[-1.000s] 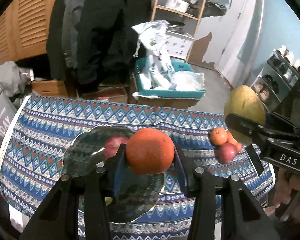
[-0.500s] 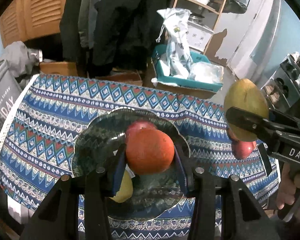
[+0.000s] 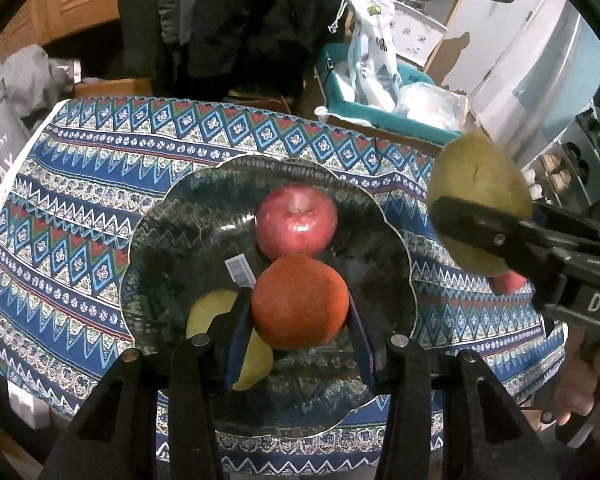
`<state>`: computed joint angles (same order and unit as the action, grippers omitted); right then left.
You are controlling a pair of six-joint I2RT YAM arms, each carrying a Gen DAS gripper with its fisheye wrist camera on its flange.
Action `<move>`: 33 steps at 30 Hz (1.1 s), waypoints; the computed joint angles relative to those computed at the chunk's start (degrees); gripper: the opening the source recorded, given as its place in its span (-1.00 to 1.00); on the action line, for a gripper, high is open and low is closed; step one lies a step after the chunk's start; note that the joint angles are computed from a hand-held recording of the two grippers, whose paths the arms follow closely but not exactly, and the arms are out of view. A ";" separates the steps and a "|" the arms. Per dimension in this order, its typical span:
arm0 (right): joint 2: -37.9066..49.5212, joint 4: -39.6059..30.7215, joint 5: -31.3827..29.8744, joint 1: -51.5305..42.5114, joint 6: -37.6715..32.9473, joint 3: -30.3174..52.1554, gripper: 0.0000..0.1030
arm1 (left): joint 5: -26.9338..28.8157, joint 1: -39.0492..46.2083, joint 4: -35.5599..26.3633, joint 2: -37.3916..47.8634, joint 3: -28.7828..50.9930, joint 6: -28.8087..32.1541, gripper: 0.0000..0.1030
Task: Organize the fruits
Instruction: 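Lower the orange into the bowl with left tool while right tool releases the mango there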
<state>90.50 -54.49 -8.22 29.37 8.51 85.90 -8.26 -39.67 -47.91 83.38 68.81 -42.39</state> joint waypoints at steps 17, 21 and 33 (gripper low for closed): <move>4.78 1.97 -1.11 0.54 -0.12 -2.78 0.33 | 0.29 0.13 -0.78 3.29 -0.06 -0.56 -0.09; 5.35 1.92 -1.96 0.51 0.16 -2.85 0.33 | 1.30 0.52 -0.85 3.71 -0.28 -0.72 -0.09; 7.38 1.44 -2.60 0.44 1.16 -3.20 0.34 | 0.80 -0.25 -1.91 4.02 0.95 -0.15 0.21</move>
